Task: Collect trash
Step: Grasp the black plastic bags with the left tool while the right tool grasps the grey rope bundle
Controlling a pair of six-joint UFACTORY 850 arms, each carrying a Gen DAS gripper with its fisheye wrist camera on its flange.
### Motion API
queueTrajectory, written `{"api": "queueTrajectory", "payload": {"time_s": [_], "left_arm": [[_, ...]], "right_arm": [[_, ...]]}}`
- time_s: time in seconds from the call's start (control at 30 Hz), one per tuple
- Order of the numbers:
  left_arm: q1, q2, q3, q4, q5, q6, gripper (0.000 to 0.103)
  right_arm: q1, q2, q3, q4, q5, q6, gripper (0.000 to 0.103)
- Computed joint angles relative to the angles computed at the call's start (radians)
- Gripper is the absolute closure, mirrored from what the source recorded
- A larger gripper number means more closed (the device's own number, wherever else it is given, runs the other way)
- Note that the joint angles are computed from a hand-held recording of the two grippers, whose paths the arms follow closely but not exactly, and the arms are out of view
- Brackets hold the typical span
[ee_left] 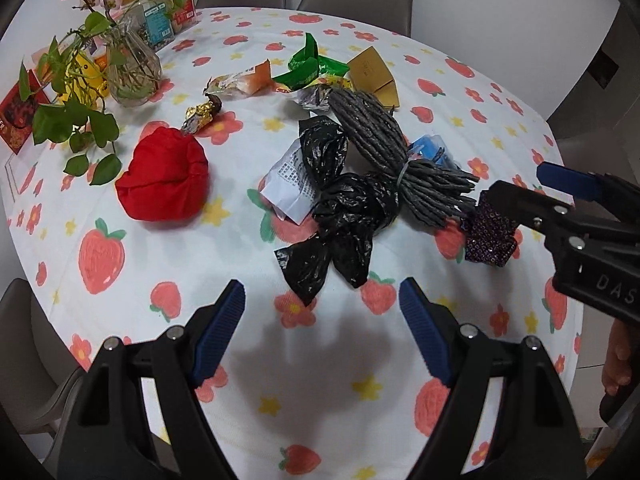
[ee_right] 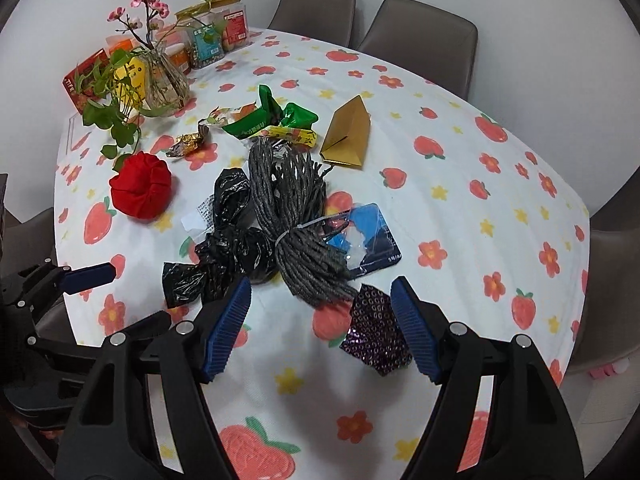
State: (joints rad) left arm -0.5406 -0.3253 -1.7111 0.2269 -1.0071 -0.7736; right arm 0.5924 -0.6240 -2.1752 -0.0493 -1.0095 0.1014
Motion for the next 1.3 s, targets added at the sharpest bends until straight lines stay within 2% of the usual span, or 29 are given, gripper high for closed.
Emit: {"api": "queueTrajectory", "payload": {"time_s": [0.3, 0.37, 0.43, 0.47, 0.5, 0.53, 0.57, 0.63, 0.73, 1.3], "left_arm": [[0.038, -0.093, -0.052, -0.004, 0.002, 0.023, 0.024], [0.046, -0.103, -0.052, -0.006, 0.016, 0.032, 0.027], [0.055, -0.113, -0.056, -0.030, 0.018, 0.054, 0.046], [0.060, -0.114, -0.054, -0.052, 0.026, 0.067, 0.049], [0.064, -0.113, -0.048, -0.065, 0.036, 0.071, 0.057], [0.064, -0.113, -0.047, -0.068, 0.039, 0.073, 0.066], [0.064, -0.112, -0.046, -0.073, 0.043, 0.082, 0.070], [0.060, -0.110, -0.045, -0.070, 0.044, 0.086, 0.083], [0.053, -0.104, -0.042, -0.058, 0.046, 0.086, 0.089], [0.026, 0.004, -0.008, 0.033, 0.061, 0.077, 0.092]], "right_arm": [[-0.021, -0.222, -0.272, 0.028, -0.125, -0.107, 0.037], [-0.026, -0.260, -0.323, 0.046, -0.162, -0.125, 0.047], [-0.031, -0.299, -0.377, 0.073, -0.208, -0.146, 0.055], [-0.033, -0.313, -0.397, 0.087, -0.227, -0.156, 0.064], [-0.034, -0.320, -0.404, 0.100, -0.238, -0.166, 0.069], [-0.036, -0.326, -0.414, 0.116, -0.249, -0.178, 0.078], [-0.036, -0.330, -0.422, 0.127, -0.257, -0.186, 0.083], [-0.035, -0.320, -0.410, 0.136, -0.249, -0.196, 0.092], [-0.036, -0.307, -0.399, 0.154, -0.243, -0.208, 0.096], [-0.016, -0.059, -0.087, 0.142, -0.065, -0.137, 0.097]]}}
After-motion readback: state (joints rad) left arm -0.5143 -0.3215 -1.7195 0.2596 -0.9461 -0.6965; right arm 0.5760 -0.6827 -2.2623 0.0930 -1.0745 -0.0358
